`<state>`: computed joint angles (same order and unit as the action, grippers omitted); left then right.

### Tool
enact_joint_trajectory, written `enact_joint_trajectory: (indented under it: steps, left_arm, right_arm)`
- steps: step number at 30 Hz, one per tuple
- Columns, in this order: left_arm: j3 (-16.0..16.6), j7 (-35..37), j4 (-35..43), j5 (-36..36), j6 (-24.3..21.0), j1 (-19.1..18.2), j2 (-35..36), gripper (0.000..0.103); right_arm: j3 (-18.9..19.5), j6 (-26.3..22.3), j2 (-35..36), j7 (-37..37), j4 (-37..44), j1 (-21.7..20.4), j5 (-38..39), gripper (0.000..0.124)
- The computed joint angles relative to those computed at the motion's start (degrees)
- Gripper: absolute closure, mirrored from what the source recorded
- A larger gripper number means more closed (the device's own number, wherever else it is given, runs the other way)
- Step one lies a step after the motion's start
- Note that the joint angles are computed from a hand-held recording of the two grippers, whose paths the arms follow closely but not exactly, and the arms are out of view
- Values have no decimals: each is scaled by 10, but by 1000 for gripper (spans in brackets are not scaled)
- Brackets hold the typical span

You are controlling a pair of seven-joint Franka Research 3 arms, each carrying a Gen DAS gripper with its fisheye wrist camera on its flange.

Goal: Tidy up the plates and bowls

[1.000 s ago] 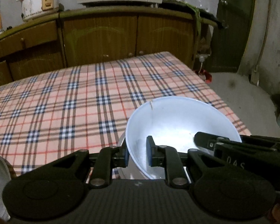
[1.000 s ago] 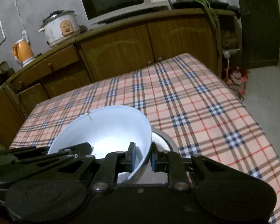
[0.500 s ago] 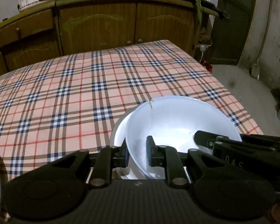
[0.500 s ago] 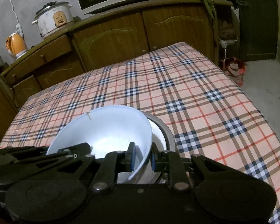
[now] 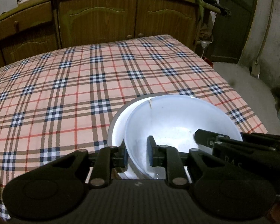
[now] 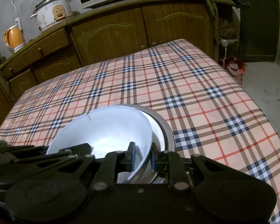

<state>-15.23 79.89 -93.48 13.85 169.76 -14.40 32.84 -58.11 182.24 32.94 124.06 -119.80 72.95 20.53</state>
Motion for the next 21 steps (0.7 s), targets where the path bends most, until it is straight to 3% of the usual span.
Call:
enact_joint_trajectory:
  steps: [21]
  left_arm:
    - [-50, 33, -4, -43, 19, 44, 14, 82]
  right_arm:
    - [58, 27, -32, -35, -3, -53, 41, 103]
